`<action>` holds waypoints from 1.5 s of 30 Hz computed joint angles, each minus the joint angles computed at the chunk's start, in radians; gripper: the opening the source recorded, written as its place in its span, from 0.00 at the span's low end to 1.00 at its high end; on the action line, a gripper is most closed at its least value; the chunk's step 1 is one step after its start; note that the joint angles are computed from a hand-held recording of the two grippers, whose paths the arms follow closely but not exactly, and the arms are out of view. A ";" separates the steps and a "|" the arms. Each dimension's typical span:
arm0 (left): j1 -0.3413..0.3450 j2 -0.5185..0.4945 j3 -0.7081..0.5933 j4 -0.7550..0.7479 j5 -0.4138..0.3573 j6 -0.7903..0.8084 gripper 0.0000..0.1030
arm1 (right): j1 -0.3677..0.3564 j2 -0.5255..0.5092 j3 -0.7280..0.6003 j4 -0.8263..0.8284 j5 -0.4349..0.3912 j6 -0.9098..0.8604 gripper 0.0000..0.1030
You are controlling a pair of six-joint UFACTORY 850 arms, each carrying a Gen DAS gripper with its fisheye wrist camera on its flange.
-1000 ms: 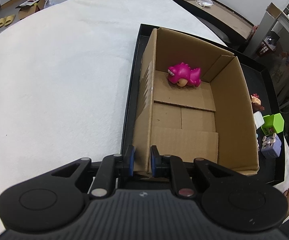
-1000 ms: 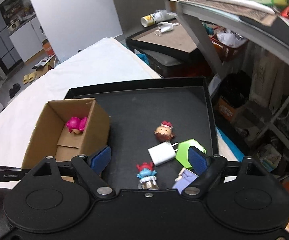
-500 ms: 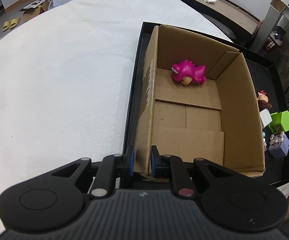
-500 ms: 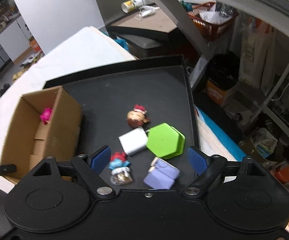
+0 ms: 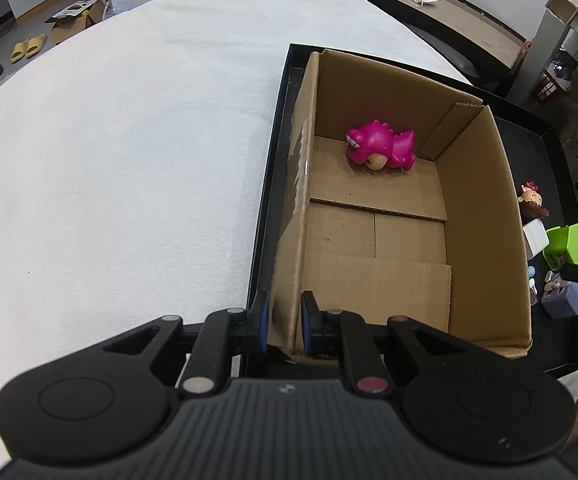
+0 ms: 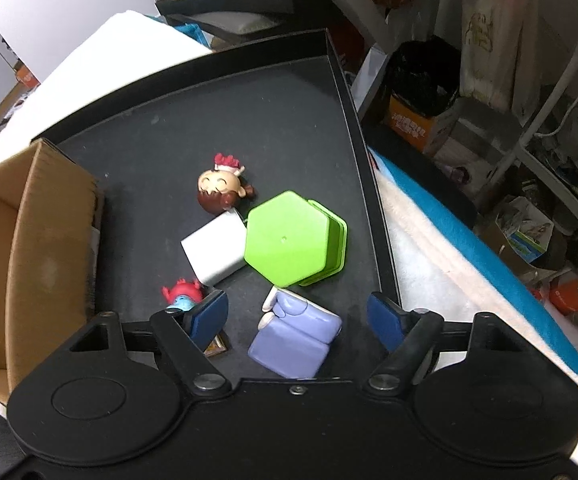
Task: Organize rigid objects
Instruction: 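Move the right gripper to the lavender bed block and grasp it, then carry the lavender block with the right gripper over the box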
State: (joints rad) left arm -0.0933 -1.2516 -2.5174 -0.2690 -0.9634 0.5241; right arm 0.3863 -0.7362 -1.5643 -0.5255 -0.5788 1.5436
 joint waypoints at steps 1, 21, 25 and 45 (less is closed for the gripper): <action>0.000 0.002 0.003 0.000 0.002 0.000 0.14 | 0.000 -0.004 -0.004 0.011 -0.004 -0.014 0.73; -0.001 0.039 0.060 0.003 0.036 -0.003 0.14 | 0.021 0.034 0.044 0.019 0.011 0.015 0.43; -0.002 0.055 0.086 0.004 0.050 0.005 0.14 | 0.032 0.061 0.069 -0.063 0.024 0.105 0.43; 0.009 0.064 0.102 -0.041 0.055 0.040 0.14 | 0.064 0.107 -0.017 -0.289 -0.054 0.205 0.43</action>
State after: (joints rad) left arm -0.0840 -1.1874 -2.4159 -0.3103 -0.9088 0.5643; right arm 0.4499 -0.6290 -1.5812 -0.8146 -0.6332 1.7490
